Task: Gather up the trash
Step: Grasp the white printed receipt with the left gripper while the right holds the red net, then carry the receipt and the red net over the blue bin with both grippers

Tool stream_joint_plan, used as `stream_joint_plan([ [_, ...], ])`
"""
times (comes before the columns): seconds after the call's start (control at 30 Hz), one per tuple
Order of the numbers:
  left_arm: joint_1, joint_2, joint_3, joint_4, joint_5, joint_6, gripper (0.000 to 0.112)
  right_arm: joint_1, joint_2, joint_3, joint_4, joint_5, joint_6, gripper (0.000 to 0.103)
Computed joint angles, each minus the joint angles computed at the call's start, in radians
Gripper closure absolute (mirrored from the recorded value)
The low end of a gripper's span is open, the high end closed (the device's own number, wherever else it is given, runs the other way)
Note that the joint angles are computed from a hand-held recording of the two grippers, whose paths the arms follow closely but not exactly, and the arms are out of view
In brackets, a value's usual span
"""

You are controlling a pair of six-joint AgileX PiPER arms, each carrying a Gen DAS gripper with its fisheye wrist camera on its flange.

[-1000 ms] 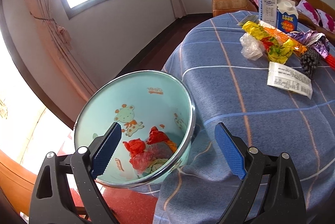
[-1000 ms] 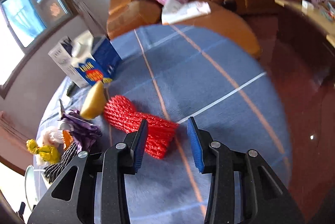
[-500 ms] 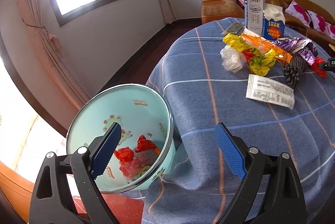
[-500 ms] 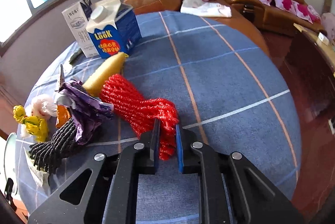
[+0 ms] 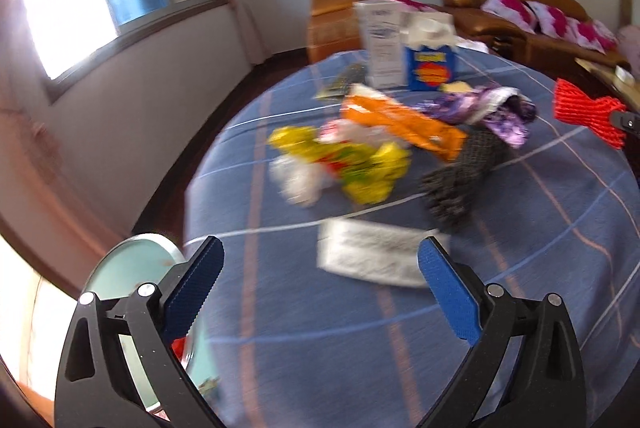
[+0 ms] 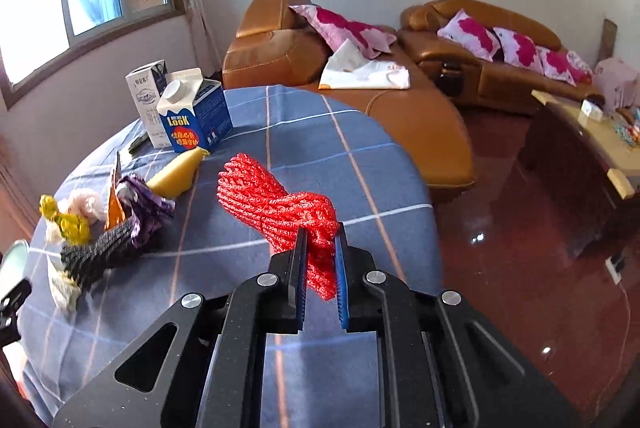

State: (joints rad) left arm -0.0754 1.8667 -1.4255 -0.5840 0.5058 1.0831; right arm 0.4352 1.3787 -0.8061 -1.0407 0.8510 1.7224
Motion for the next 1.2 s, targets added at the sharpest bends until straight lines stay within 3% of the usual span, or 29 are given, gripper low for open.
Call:
stream_joint_plan([
  [0.33, -0.077, 0.122, -0.096, 0.223, 0.033, -0.218, 0.017, 0.018, 0.044, 0.006, -0.049, -0.032, 0.053, 0.09],
  [0.4, -0.064, 0.14, -0.121, 0.208, 0.062, -0.208, 0.02, 0.032, 0.051, -0.001, -0.061, -0.029, 0.063, 0.09],
  [0.47, -0.044, 0.153, -0.145, 0.162, 0.106, -0.175, 0.034, 0.053, 0.057, -0.014, -0.069, -0.011, 0.065, 0.09],
  [0.83, 0.053, 0.083, -0.106, 0.011, 0.155, -0.038, 0.039, 0.192, 0.046, -0.096, -0.118, 0.114, 0.061, 0.09],
  [0.97, 0.098, 0.05, -0.096, -0.015, 0.132, -0.013, 0.039, 0.209, 0.081, -0.158, -0.131, 0.068, 0.022, 0.09],
  [1.2, 0.164, 0.06, -0.144, 0.026, 0.078, -0.064, 0.039, 0.196, 0.208, -0.293, -0.133, -0.084, -0.063, 0.09],
])
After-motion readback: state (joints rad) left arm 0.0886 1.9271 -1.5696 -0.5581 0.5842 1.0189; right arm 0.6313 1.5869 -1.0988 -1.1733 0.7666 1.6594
